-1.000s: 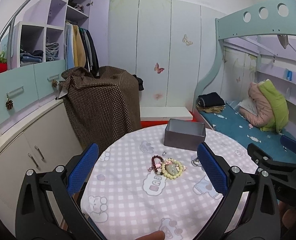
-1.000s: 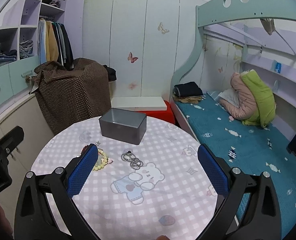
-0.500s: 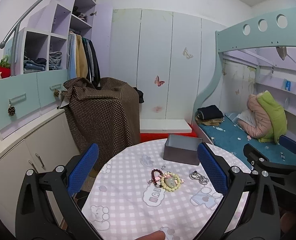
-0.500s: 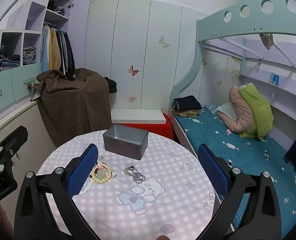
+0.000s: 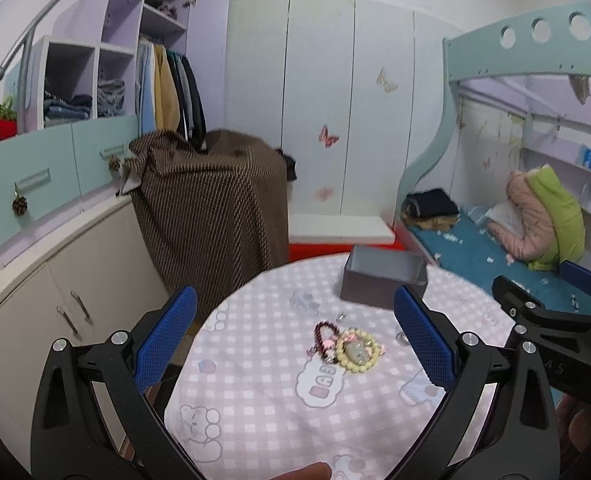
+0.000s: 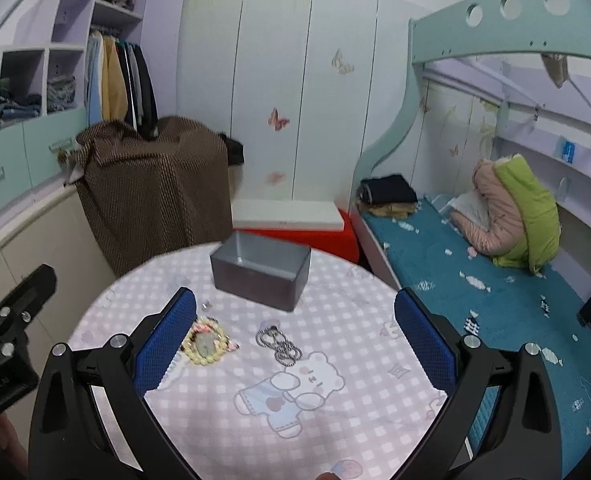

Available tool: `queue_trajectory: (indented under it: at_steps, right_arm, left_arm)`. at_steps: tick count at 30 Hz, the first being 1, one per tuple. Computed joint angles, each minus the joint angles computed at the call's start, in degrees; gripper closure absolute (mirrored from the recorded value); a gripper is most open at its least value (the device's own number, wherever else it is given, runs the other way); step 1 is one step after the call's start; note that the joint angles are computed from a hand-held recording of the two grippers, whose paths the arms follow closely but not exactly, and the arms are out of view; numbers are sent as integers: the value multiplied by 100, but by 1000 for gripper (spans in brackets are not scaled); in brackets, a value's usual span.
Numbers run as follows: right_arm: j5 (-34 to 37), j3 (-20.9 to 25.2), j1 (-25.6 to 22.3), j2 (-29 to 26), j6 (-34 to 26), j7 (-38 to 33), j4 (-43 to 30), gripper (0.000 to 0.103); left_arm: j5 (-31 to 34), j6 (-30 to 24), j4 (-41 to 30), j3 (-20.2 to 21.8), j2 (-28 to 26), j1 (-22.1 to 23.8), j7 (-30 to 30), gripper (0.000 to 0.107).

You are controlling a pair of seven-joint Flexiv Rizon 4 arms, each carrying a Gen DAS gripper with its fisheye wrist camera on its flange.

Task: Organize jewelry
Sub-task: 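Lower the right tool onto the silver chain necklace and close it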

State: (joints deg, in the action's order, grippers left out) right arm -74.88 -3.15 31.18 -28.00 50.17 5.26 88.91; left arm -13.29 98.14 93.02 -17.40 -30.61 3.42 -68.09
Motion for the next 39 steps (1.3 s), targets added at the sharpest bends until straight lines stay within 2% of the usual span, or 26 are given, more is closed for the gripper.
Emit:
queue_trajectory:
  at_steps: [7,13,20,28,32,34,36,37,38,39]
  right_arm:
    - [1243,81,-286,-595,474,-1156,-392,7]
    - [2583,240,-473,-1248,661,-2456,-982,7]
    - [3691,262,-514,-1773,494,-3512,-1572,7]
    - [4435,109,-453,-2038,418,-4160,-1934,11]
    - [4663,168,-457,-2185,290,-4535,-2164,26]
    - [4718,143,-444,-2191,463,-4619,-2138,33]
    - [4758,138,-430,-2189,531,-4736,-2137,48]
    - [4775,143,-422,-2182,574,-4796,-2129,52]
    - [4800,149,-416,-2171,616,-4840,-2112,60]
    - [4811,136,-400,-2163,646,-4862,-2096,68]
  left_arm:
    - [-137,-983,-931,1247,-632,-876,-284,9]
    - [75,-1979,-1753,1794,-1225,-1194,-619,9]
    - [496,-2936,-2952,2149,-2018,-1321,-1146,9]
    - [738,-3972,-3992,1957,-2617,-1206,-1199,9]
    - [810,-4420,-4456,1947,-2883,-1215,-1277,9]
    - [815,-4544,-4629,1916,-2981,-1207,-1322,10]
    - [752,-4693,-4772,1788,-3068,-1156,-1241,24]
    - [758,-4621,-4747,1776,-3065,-1156,-1249,30]
    - [758,-4602,-4753,1759,-3068,-1154,-1224,38]
    - [742,-4613,-4758,1714,-3065,-1141,-1152,42]
